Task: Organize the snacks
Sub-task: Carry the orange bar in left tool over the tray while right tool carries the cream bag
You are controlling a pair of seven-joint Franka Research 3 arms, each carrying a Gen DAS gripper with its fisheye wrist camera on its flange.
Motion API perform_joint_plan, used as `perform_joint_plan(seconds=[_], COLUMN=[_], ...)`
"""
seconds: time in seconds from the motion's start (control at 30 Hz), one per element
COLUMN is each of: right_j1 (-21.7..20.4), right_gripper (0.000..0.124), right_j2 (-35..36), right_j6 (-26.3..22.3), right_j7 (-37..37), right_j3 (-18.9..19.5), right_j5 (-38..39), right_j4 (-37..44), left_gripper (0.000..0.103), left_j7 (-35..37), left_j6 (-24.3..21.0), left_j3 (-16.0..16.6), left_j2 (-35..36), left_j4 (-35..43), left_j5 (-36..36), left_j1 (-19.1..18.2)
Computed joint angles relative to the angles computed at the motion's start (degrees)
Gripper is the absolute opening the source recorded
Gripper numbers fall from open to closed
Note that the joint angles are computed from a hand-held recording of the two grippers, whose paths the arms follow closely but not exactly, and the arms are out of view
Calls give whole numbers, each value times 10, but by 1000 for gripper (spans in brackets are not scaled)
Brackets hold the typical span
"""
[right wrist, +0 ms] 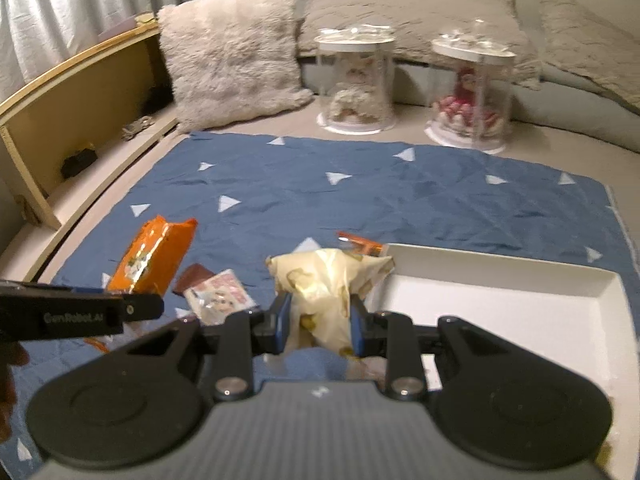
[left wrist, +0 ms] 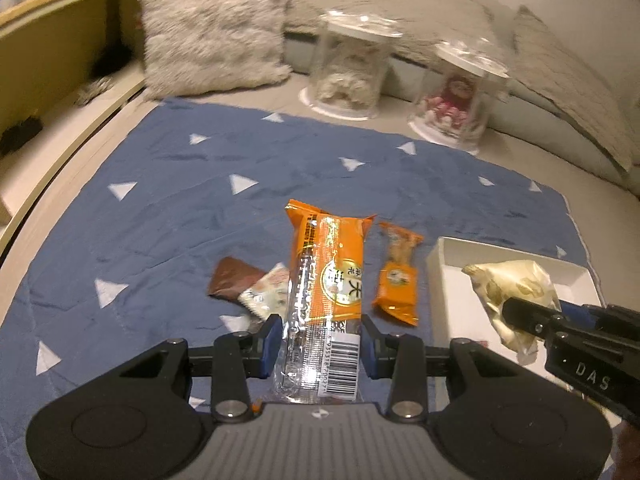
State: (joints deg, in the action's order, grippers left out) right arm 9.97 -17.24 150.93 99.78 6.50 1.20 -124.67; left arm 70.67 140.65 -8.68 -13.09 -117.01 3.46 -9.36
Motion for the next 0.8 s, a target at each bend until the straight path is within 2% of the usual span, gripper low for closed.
perform_joint_plan(seconds=[0.37,0.8], right_j1=[-60,-125], right_gripper=[34,34], right_j2=[-84,-158], right_j6=[-39,-53], right_j7=[39,39], right_j3=[-5,-22], right_j5=[-41,-44], right_j4=[-61,-125], left_gripper=[42,42], left_j7=[7,7], left_j6=[24,44], left_j3=[-32,-59], left_j2=[34,103], left_j4=[27,78], left_j5=[18,3], left_j1=[-36,-80])
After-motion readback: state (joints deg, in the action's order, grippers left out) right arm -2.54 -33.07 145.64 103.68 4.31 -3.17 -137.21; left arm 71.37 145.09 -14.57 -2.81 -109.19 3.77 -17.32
